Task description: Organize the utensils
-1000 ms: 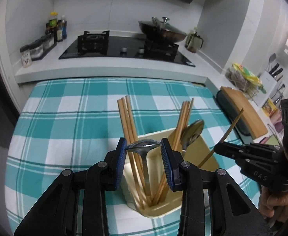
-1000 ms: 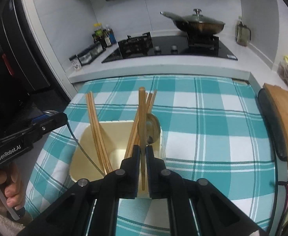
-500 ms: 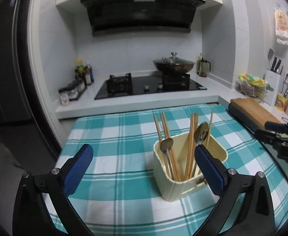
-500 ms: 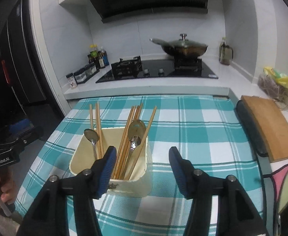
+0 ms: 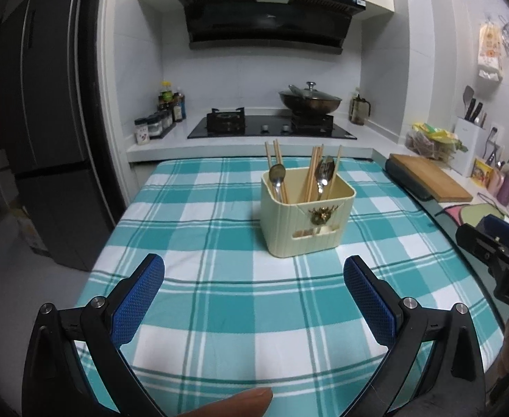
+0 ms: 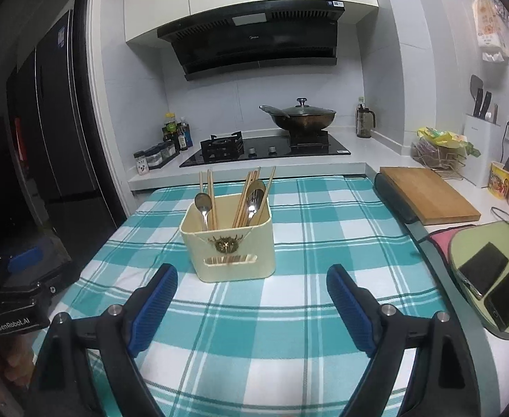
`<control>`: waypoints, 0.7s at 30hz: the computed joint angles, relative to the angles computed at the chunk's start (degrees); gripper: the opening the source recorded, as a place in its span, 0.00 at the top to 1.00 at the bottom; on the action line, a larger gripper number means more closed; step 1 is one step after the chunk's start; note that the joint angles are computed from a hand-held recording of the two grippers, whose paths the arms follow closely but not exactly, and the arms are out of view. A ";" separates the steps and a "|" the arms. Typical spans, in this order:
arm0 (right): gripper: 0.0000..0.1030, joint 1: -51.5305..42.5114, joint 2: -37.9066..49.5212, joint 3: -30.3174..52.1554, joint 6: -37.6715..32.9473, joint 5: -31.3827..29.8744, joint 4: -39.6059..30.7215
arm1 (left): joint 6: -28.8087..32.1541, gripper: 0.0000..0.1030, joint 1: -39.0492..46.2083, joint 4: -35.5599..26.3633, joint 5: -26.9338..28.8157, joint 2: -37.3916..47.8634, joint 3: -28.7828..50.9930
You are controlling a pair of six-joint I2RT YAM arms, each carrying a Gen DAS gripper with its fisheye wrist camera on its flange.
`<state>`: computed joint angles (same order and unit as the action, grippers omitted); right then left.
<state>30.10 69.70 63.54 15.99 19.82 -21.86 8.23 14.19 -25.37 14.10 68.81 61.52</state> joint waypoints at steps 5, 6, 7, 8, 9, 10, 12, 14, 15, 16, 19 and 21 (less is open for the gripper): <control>0.13 6.80 -3.08 -1.20 1.13 6.77 -2.38 | 0.74 0.00 -0.81 -2.07 -5.85 -6.58 -3.38; 0.13 7.77 -3.68 -1.40 1.29 7.41 -2.79 | 0.98 0.00 -0.51 -2.86 -5.41 -7.32 -3.42; 0.13 8.75 -3.79 -1.04 1.48 8.40 -3.55 | 1.28 0.00 0.17 -3.71 -4.52 -8.17 -3.47; 0.13 9.87 -4.01 -0.74 1.83 9.74 -4.37 | 1.28 0.00 0.50 -4.39 -3.97 -8.73 -3.31; 0.13 10.88 -4.28 -0.45 2.10 10.87 -5.00 | 1.18 0.00 0.65 -5.00 -3.72 -9.08 -3.05; 0.13 11.69 -4.45 -0.12 2.28 11.69 -5.51 | 1.10 0.00 0.90 -5.68 -3.38 -9.43 -2.77; 0.13 13.21 -4.98 0.34 2.88 13.05 -6.69 | 0.80 0.00 1.36 -6.85 -3.03 -9.78 -2.17; 0.13 14.00 -5.06 1.28 3.22 13.83 -7.98 | 0.59 0.00 1.85 -8.02 -2.58 -9.60 -1.39; 0.13 14.40 -5.09 1.60 3.40 14.30 -8.42 | 0.57 0.00 2.27 -8.71 -1.94 -9.41 -0.95; 0.13 14.82 -5.11 1.93 3.60 14.85 -8.82 | 0.58 0.00 2.52 -9.21 -1.41 -9.37 -0.70; 0.13 15.68 -5.23 2.39 3.94 15.56 -9.54 | 0.78 0.00 3.06 -10.00 -0.54 -9.27 -0.38; 0.13 15.70 -5.09 2.51 3.96 15.54 -9.79 | 1.05 0.00 3.11 -9.96 -0.61 -9.29 -0.41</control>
<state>45.80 64.60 66.05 19.95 35.36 -31.65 9.28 17.30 -35.33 13.49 59.53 61.10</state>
